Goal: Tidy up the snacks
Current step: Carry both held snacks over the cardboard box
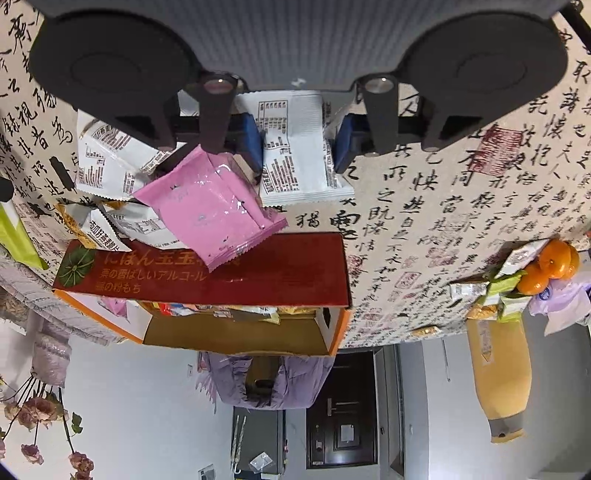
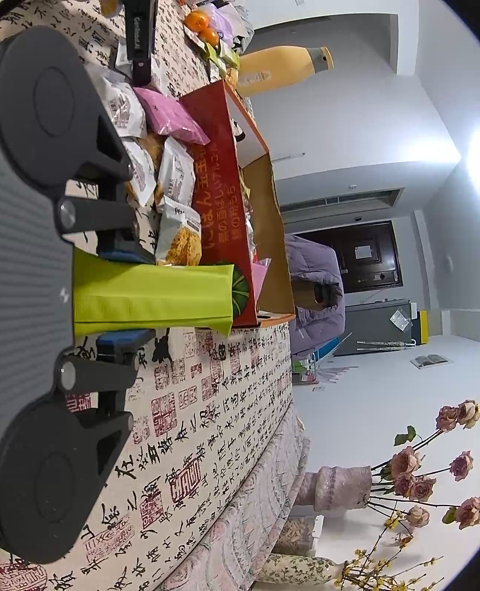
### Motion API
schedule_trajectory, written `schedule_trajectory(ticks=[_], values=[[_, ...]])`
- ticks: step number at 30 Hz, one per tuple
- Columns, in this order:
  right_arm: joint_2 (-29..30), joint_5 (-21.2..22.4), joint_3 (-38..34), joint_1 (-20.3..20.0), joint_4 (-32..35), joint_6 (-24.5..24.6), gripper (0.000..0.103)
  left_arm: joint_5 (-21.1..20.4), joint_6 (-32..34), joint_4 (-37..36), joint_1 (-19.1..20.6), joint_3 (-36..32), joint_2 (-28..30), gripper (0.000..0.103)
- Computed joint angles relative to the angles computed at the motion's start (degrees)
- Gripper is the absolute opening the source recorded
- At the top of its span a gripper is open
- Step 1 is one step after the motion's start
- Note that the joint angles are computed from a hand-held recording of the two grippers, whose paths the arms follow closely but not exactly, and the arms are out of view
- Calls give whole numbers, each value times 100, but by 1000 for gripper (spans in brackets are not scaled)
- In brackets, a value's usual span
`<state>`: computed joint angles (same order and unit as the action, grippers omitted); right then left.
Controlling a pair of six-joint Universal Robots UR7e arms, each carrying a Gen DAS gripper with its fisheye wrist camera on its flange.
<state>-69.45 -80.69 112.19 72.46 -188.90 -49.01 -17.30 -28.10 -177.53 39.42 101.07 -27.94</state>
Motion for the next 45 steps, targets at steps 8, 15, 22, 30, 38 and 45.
schedule_trajectory(ticks=[8, 15, 22, 30, 38, 45], values=[[-36, 59, 48, 42, -32, -80, 34, 109, 604, -838, -176, 112, 3, 41], [18, 100, -28, 173, -103, -210, 34, 26, 1766, -1842, -252, -209, 210, 41], [226, 128, -363, 370, -126, -226, 34, -107, 2916, -2625, -232, -803, 472, 41], [613, 60, -999, 672, 42, -242, 34, -314, 3915, -3082, -114, -1578, 741, 41], [1149, -165, -1865, 1012, 402, -208, 34, -567, 4431, -2996, 119, -2423, 958, 41], [1609, -382, -2573, 1204, 754, -184, 34, -751, 4612, -2764, 362, -3127, 1152, 41]])
